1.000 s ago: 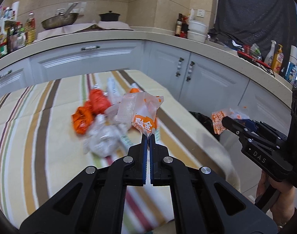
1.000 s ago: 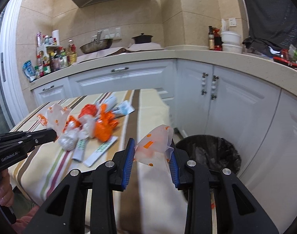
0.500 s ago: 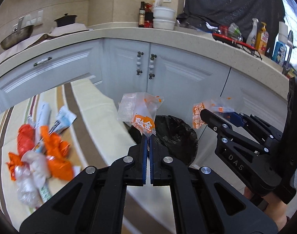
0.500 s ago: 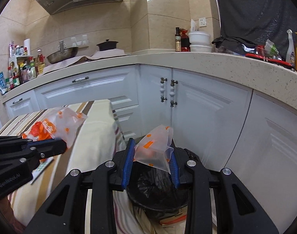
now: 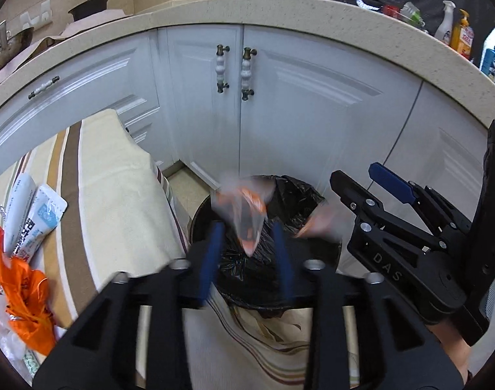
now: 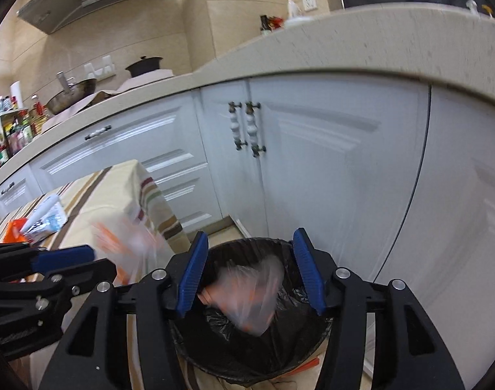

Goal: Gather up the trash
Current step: 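Release wrapper from left tool over black bin while right tool drops its bag, then move both open tools back over the trash on the table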

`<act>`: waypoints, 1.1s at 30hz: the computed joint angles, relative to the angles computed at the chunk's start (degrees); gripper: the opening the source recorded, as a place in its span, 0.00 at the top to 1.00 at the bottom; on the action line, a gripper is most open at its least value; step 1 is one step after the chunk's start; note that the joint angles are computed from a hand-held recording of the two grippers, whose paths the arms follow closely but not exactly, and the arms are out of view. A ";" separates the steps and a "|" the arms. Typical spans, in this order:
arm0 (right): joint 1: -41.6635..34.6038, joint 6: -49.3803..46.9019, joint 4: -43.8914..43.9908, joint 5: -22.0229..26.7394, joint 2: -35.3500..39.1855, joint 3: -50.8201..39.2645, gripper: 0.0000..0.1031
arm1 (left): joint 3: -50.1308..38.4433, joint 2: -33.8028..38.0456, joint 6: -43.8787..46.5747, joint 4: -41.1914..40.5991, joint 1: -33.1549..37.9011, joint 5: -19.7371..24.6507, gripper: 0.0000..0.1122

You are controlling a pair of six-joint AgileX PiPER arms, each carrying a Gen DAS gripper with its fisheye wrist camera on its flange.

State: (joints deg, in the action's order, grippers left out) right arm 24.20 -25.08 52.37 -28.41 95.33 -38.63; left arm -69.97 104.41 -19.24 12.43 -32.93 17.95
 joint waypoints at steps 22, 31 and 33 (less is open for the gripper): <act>27.66 -25.49 35.78 -13.30 -9.28 -4.83 0.32 | 27.57 -30.81 37.09 -32.18 20.47 -3.10 0.54; 37.48 -28.57 39.07 -11.51 3.03 -17.09 0.32 | 36.47 -40.38 70.46 -55.73 45.80 3.46 0.54; 38.44 -30.29 40.55 -10.56 5.52 -19.61 0.32 | 37.67 -40.86 77.61 -60.54 51.05 5.15 0.54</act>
